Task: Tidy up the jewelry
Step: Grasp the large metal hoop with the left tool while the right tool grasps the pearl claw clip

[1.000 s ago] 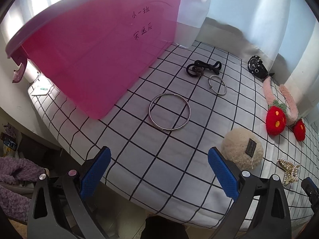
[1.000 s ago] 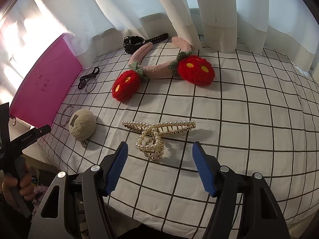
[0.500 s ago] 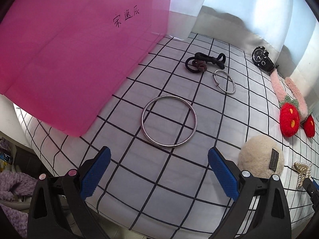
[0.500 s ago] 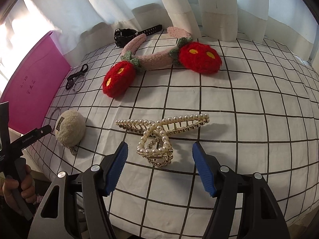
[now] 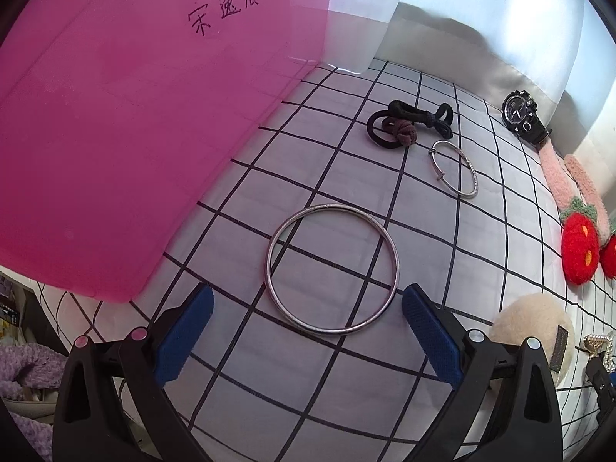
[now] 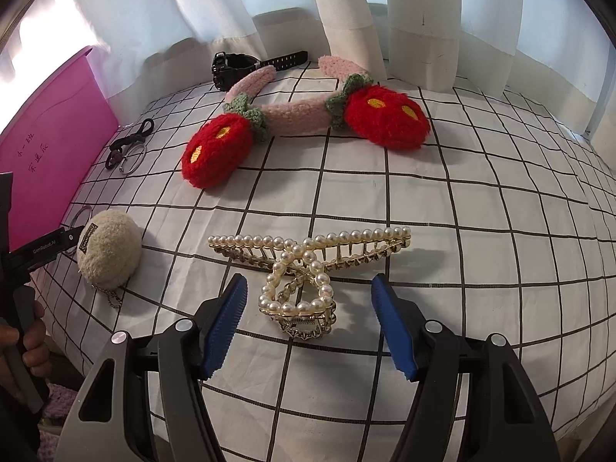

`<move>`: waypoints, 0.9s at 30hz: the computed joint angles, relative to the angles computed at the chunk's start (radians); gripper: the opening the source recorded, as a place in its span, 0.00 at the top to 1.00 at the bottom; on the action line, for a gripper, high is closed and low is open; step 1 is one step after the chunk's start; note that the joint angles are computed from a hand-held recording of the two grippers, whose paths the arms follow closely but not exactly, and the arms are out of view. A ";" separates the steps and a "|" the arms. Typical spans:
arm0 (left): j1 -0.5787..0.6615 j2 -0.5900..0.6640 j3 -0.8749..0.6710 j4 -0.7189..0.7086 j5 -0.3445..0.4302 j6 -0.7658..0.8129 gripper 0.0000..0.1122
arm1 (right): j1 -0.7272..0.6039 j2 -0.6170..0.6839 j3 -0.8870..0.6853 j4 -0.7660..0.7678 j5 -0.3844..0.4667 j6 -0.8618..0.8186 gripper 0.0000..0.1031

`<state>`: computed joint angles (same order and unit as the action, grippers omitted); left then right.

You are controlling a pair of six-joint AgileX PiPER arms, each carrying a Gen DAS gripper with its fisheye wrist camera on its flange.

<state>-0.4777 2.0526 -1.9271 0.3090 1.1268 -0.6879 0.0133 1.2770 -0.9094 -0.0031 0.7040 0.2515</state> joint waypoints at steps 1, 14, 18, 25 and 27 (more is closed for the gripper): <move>0.001 0.007 -0.008 0.000 -0.004 0.004 0.13 | 0.005 0.001 0.002 -0.011 -0.006 0.007 0.38; -0.015 -0.008 0.071 0.079 -0.144 -0.033 0.13 | 0.112 0.013 0.036 -0.246 -0.062 0.171 0.32; -0.018 -0.006 0.085 0.104 -0.182 -0.043 0.13 | 0.124 0.012 0.045 -0.276 -0.077 0.198 0.31; -0.013 -0.017 0.101 0.093 -0.195 -0.020 0.13 | 0.127 -0.005 0.062 -0.300 -0.074 0.229 0.31; -0.014 -0.020 0.106 0.098 -0.198 -0.028 0.13 | 0.126 -0.003 0.062 -0.302 -0.081 0.234 0.31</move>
